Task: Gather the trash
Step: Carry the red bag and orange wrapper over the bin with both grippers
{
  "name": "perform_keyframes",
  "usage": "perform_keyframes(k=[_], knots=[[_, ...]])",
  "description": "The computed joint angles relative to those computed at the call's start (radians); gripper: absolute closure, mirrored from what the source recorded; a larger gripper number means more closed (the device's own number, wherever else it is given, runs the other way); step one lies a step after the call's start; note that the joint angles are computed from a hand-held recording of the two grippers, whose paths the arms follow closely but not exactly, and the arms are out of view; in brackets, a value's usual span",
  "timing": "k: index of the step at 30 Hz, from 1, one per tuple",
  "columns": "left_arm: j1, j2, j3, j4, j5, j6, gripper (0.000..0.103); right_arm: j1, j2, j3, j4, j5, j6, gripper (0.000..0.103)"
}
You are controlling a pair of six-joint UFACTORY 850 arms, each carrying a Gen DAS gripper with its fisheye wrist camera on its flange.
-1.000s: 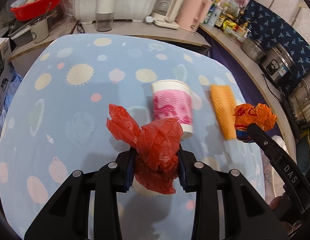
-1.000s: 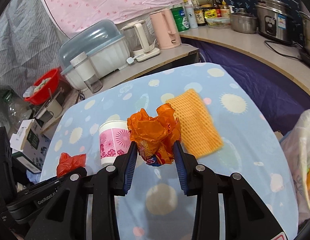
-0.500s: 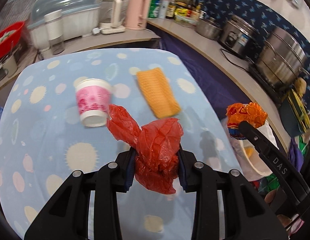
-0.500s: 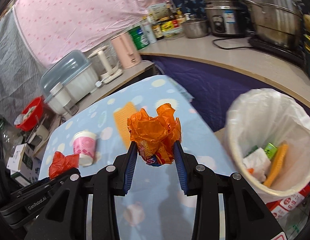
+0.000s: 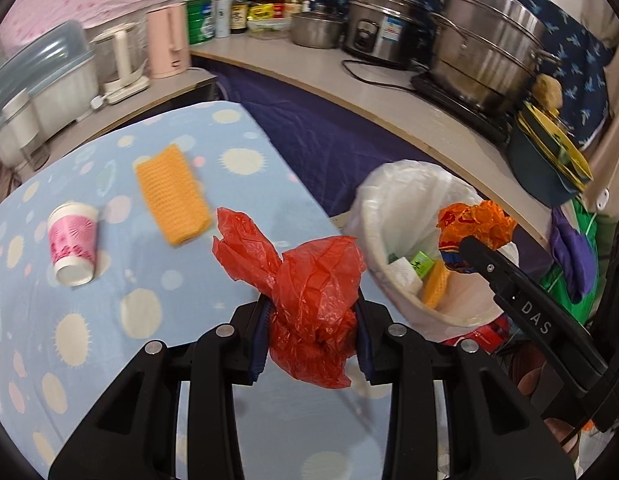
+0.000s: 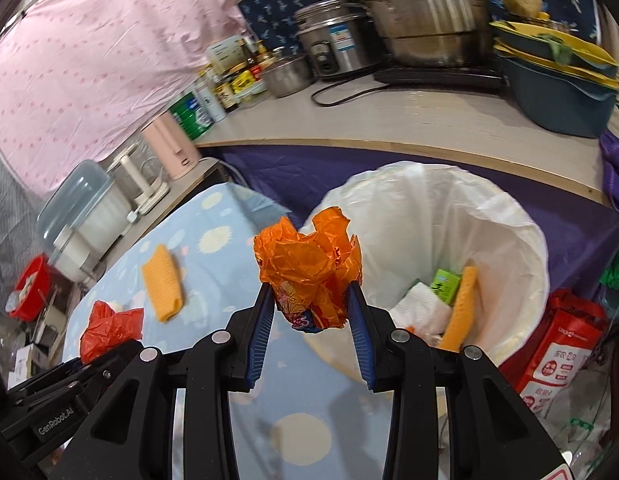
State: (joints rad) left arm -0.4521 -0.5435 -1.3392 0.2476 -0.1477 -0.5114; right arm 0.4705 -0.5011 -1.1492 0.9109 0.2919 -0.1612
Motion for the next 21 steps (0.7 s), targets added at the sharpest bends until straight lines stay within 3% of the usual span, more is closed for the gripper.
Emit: perform_keyframes(k=[21], knots=[[-0.125, -0.198, -0.303, -0.115, -0.131, 0.197, 0.070, -0.115, 0.069, 0.132, -0.150, 0.053, 0.220, 0.067]])
